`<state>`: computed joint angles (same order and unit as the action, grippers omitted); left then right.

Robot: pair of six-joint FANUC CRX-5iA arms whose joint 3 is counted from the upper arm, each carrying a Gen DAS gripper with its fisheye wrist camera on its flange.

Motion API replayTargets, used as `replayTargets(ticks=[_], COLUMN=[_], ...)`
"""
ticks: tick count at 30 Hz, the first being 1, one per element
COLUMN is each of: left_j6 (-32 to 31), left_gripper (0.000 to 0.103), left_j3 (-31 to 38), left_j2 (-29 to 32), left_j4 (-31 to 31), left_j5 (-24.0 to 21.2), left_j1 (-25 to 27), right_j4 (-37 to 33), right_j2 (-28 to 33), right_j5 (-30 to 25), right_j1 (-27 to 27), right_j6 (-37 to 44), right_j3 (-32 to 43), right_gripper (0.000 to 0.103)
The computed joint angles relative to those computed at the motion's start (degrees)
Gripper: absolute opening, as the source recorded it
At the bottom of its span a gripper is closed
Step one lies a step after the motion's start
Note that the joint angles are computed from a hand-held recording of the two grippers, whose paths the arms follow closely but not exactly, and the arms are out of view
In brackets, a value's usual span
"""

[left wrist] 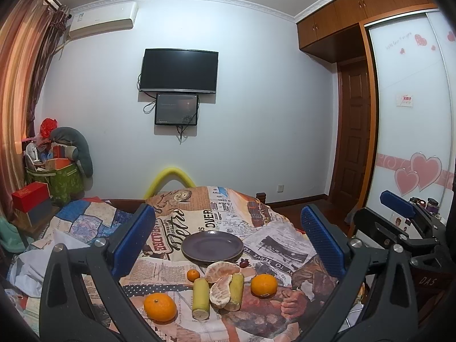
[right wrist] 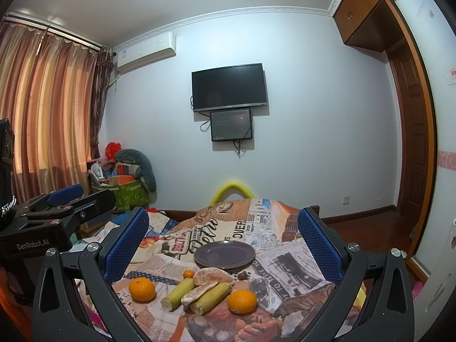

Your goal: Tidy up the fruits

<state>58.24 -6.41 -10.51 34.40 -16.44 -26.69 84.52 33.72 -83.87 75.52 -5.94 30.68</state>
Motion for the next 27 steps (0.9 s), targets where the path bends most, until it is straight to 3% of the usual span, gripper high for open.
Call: replayTargets(ticks=[21,27], left_j6=[0.9,3.3], left_gripper=[0.103,0.103], left_j3=[0.1,1.5], left_j2=[0.4,1.7], left_j4=[-0.7,-4.1], left_j5=[-0.6,-1.6], left_j1=[0.3,1.4], right_j4=[-0.9,-4.5], right_j2=[0.0,-0.5], right_j5=[-0.2,0.7], right_j1=[0.0,-0.6], right_j6=[-0.1,0.5], right_j3=[-0.1,-0.8], right_gripper=[0.103,0.103])
